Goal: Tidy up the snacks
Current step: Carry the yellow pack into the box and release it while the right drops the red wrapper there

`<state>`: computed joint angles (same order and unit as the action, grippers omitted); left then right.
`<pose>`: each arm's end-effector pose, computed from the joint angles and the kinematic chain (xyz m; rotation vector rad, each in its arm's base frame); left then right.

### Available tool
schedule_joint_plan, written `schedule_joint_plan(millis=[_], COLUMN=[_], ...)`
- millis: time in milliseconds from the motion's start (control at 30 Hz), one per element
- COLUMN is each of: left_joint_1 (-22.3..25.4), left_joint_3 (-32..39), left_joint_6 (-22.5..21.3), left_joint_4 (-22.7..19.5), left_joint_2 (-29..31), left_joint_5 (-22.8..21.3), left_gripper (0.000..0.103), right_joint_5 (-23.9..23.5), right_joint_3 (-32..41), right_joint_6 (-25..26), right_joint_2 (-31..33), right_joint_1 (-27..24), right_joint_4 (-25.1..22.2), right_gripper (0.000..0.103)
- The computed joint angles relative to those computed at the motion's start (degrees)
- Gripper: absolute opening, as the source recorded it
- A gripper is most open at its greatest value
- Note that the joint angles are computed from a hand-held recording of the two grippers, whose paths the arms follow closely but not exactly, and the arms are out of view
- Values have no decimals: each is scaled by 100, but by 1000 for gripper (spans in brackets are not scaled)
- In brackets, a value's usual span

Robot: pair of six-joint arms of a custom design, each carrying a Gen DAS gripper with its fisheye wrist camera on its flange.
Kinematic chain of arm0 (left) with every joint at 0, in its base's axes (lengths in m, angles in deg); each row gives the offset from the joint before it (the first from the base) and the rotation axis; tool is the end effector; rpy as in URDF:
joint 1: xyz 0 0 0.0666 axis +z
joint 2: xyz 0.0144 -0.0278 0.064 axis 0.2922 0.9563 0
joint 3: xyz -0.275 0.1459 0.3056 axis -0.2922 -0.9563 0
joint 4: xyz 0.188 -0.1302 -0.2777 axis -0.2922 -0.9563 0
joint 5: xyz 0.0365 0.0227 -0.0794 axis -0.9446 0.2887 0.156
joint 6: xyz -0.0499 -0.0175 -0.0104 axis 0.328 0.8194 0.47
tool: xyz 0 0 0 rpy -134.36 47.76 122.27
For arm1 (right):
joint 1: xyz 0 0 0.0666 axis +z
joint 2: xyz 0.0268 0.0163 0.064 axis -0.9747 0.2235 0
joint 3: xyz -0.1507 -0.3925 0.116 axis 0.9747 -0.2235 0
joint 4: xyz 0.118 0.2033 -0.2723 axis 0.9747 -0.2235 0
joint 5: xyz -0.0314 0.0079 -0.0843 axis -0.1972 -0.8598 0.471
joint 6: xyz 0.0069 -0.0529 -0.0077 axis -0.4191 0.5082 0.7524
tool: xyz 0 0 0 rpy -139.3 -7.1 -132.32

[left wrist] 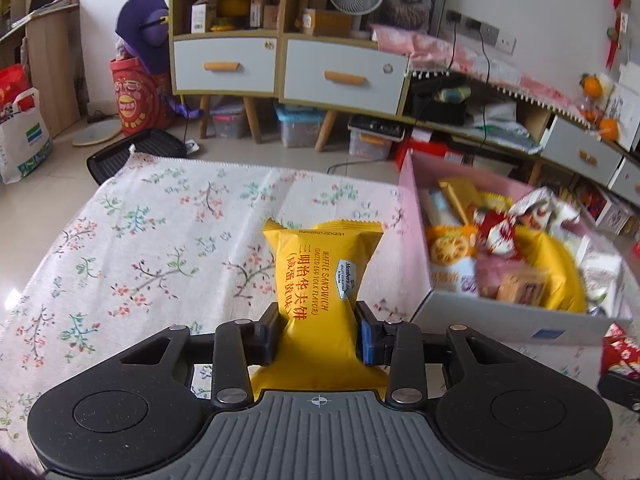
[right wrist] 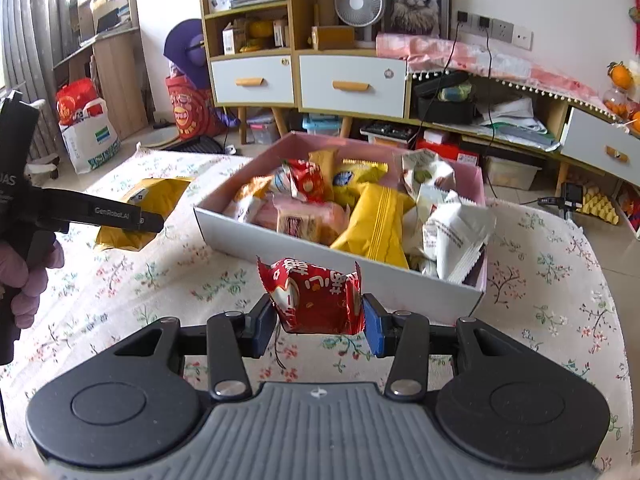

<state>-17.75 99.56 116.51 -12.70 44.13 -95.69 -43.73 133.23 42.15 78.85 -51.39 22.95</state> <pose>0.3603 -0.2261 0.4984 -0.5085 2.2746 0.0571 0.4381 0.2186 0.5142 -0.7599 2.1673 0.4109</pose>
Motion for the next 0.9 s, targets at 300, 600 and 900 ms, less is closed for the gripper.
schedule_joint_plan(millis=[300,600,900], left_joint_1=[-64,-61,180], left_joint_3=[217,788,1649], left_joint_6=[-269,-906,-1399], left_joint_4=[360,784,1081], left_joint_2=[-34,473,1190], left_joint_5=[81,482,1159], left_gripper=[35,35,35], right_joint_5=[216,653,828], right_joint_3=[98,532,976], right_joint_6=[-318,-789,-1059], right_joint_2=[40,387,873], right_joint_1=[17,-15,-92], right_joint_4=[248,380,395], right_gripper=[42,43,44])
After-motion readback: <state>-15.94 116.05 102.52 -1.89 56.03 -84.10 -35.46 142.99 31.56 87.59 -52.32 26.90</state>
